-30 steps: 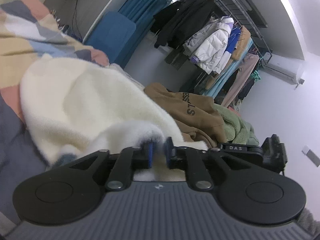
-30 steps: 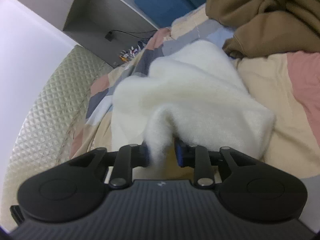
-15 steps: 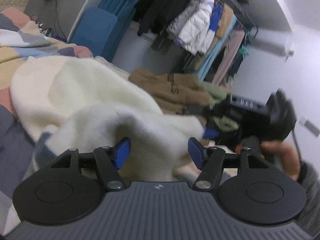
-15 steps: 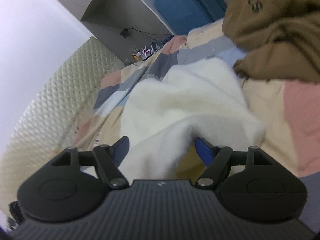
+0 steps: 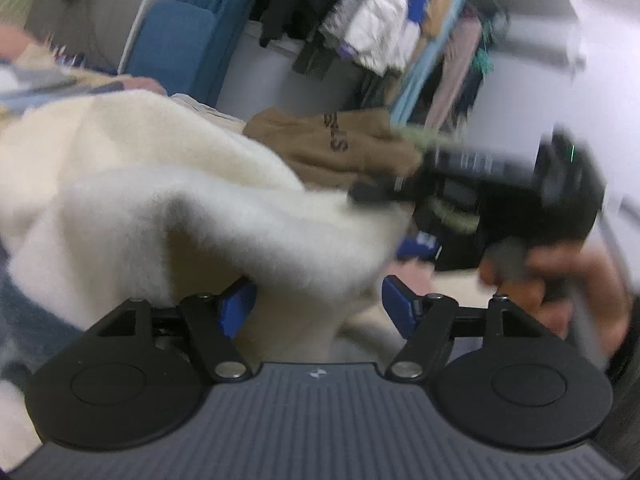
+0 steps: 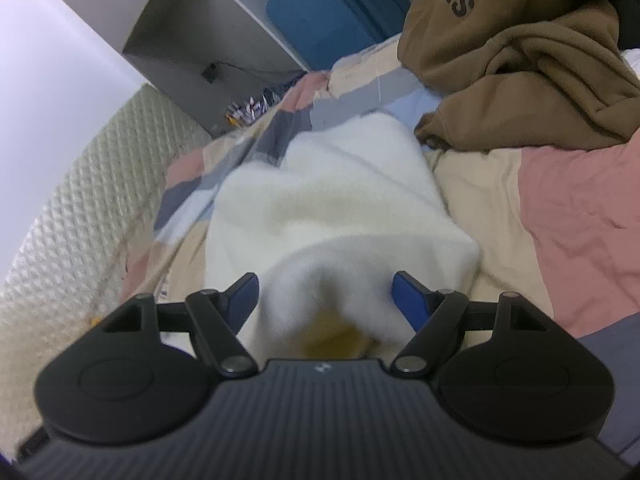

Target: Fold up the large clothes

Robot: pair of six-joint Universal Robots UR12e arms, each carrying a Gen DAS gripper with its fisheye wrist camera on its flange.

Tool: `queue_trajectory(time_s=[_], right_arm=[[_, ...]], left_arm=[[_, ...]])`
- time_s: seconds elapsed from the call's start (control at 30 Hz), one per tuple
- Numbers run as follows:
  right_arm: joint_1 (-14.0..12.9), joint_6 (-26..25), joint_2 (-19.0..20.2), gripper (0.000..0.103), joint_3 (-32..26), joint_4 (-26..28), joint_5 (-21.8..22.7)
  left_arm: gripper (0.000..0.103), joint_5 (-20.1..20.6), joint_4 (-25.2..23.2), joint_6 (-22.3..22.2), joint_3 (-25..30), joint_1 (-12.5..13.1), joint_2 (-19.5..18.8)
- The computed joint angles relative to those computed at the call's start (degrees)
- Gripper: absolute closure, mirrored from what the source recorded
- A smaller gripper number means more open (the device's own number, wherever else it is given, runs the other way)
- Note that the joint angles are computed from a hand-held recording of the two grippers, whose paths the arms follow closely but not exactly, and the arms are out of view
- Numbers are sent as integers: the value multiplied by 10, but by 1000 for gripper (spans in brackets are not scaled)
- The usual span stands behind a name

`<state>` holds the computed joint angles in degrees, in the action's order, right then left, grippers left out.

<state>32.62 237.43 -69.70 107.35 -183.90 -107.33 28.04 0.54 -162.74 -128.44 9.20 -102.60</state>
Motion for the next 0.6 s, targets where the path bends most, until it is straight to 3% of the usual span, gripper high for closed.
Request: queue_trajectory(time_s=[0.17,0.3,0.37,0.43,0.47,0.53,0.6], right_arm=[[-1,9,6,27,-3,-4,4],[3,-6,8,27,-8,5,-6],[5,-15,9,27,-10,11,-11],[8,-24,10,27,-14,18,-17],[9,-28,11,26,-15,22,-20],[11,-37,13,26,-20,25,-26],[13,-45,15,26,-24,31,-32]], left_arm=[[28,-36,59,-163,25,4,-41],[29,-65,135,-324,48,9,-81],[34,-64,154,-380,58,10,-94],[53,-57,145,-408,65,11,-99],[56,-56,137,-411,67,13,-101],[74,-60,117,-403,71,16,-103],[83,-62,114,-403,73,20,-104]])
